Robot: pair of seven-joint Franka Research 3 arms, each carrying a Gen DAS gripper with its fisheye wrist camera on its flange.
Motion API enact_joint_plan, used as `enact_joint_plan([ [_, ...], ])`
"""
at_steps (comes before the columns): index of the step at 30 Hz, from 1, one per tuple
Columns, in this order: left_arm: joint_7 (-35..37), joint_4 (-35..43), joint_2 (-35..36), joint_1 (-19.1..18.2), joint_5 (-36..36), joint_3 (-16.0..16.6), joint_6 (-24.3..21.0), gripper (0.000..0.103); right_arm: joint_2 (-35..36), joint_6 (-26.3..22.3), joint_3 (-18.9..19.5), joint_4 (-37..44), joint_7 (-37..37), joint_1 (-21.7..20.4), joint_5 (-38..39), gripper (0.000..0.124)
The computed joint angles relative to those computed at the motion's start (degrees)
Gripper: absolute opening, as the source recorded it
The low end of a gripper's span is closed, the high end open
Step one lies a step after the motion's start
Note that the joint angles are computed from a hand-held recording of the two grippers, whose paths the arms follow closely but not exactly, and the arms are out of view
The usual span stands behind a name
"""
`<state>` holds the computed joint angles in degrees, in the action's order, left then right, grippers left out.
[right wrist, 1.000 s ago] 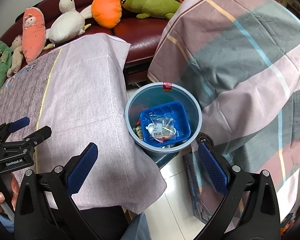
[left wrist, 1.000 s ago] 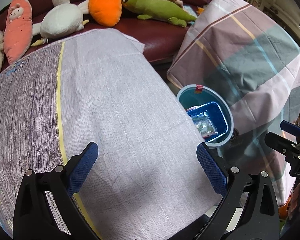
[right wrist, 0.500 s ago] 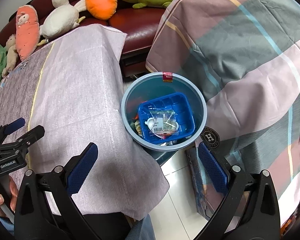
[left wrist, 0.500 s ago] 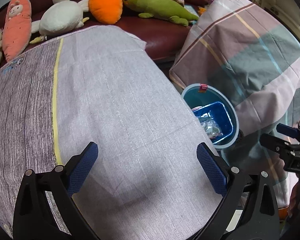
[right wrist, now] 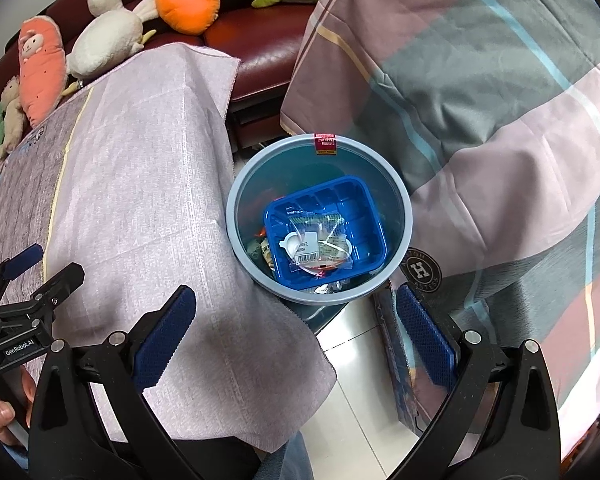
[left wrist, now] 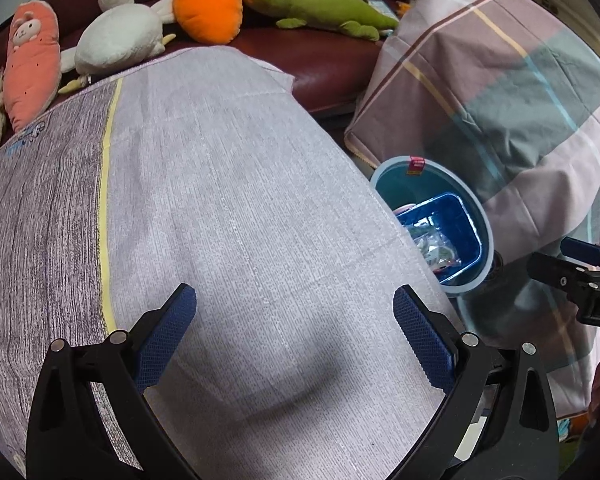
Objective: Collect trash
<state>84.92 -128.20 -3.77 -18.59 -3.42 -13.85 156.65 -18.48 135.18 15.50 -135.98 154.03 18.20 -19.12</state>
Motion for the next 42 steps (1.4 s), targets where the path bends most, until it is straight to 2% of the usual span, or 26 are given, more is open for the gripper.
enact_joint_plan([
  [21,-5.23,1.71,2.81,0.75,6.60,-0.83,-0.85,0.099,2.23,2.52,-1.68,-0.66,-1.94,-0.28,1.96,0.096],
  [42,-6.43,3.27,4.24,0.96,7.90,-1.15,-1.91,0.099,3.87,2.39,-2.35,0.65,-3.23,-0.16,2.57,0.096],
])
